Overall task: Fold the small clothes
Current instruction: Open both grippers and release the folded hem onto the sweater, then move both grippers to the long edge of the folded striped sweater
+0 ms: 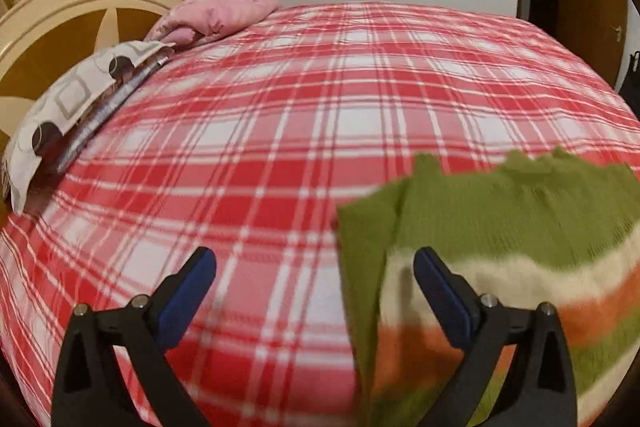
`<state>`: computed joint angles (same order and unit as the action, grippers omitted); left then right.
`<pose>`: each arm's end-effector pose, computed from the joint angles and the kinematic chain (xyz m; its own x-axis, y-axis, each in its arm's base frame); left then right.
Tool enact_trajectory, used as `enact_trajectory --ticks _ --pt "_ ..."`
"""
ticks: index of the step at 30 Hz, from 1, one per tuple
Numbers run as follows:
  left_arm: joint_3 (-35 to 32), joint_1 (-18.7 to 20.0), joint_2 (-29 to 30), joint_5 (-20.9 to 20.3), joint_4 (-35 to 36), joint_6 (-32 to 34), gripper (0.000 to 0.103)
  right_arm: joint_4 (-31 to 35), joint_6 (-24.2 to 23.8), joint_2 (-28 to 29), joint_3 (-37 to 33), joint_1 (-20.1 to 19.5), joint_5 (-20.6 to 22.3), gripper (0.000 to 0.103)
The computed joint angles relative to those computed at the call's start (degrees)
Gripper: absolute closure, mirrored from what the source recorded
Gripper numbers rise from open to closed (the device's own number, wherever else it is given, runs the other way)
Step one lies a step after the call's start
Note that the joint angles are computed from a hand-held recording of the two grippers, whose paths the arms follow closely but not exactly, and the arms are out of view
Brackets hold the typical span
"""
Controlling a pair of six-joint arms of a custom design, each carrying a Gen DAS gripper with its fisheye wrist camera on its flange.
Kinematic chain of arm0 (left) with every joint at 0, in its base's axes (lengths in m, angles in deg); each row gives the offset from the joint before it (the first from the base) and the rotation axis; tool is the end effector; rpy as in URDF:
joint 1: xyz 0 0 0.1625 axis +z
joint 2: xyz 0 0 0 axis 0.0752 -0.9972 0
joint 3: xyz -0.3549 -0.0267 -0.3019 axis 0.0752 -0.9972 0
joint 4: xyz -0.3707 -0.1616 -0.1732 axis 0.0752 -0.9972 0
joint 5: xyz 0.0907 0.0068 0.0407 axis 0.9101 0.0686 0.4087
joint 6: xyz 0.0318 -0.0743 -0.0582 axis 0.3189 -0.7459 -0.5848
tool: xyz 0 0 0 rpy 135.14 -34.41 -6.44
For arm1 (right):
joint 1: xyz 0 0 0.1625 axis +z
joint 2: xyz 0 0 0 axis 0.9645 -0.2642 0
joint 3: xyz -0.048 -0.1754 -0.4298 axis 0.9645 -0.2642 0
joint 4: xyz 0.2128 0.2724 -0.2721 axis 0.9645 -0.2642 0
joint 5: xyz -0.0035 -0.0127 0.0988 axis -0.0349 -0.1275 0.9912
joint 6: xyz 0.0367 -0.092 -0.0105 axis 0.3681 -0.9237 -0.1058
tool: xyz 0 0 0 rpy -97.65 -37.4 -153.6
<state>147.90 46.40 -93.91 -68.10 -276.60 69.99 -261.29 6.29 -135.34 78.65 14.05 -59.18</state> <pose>-0.1271 -0.5043 0.1144 -0.6041 0.0050 -0.7969 0.5393 0.7387 -0.4042 0.0874 -0.3627 0.1745 -0.7541 -0.2306 0.6149 -0.5256 0.7733 -0.3546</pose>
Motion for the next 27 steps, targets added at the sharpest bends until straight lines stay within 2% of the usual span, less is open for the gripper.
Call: enact_trajectory --ticks 2,5,7,9,11,15,17,19,21,23,27 --pt "-3.10 1.25 2.99 4.31 2.20 0.38 0.002 -3.04 -0.89 4.17 -0.69 1.99 -0.45 0.037" --pt "-4.84 2.99 5.03 5.19 2.30 2.34 0.001 -3.31 -0.06 7.38 -1.29 2.19 0.41 0.037" --pt "-4.03 3.43 4.28 3.42 -1.09 3.02 0.001 -3.88 0.69 9.68 -1.73 1.35 0.01 0.037" --pt "-2.56 2.85 2.67 2.85 -0.97 1.67 0.002 -9.99 -2.03 12.79 -0.87 0.87 0.00 0.037" --pt "-0.26 1.57 0.86 2.30 -1.51 1.33 0.002 -12.26 -3.74 13.96 -0.55 1.40 -1.05 0.037" --pt "4.88 -1.73 -3.81 0.45 -2.01 -1.52 0.002 -14.52 -3.05 13.32 0.73 1.23 -0.04 0.037" --pt "6.95 -3.15 -5.92 -0.84 -1.08 -3.44 0.002 -18.39 -2.93 12.89 2.07 0.97 0.81 0.037" --pt "9.53 -4.92 -8.16 -2.04 0.42 -5.72 0.002 -22.28 -3.69 13.56 2.86 1.33 -0.39 0.037" --pt "11.22 -6.03 -9.32 -2.51 2.16 -7.58 0.002 -23.48 -3.95 13.51 3.06 1.25 -1.93 0.037" --pt "12.41 -6.59 -10.44 -3.94 4.90 -10.20 0.002 -24.63 -3.36 13.25 3.52 0.49 -2.89 0.037" --pt "14.81 -7.43 -10.83 -6.00 7.69 -14.45 0.002 -26.53 -2.26 11.86 5.21 -2.67 -2.03 0.037"
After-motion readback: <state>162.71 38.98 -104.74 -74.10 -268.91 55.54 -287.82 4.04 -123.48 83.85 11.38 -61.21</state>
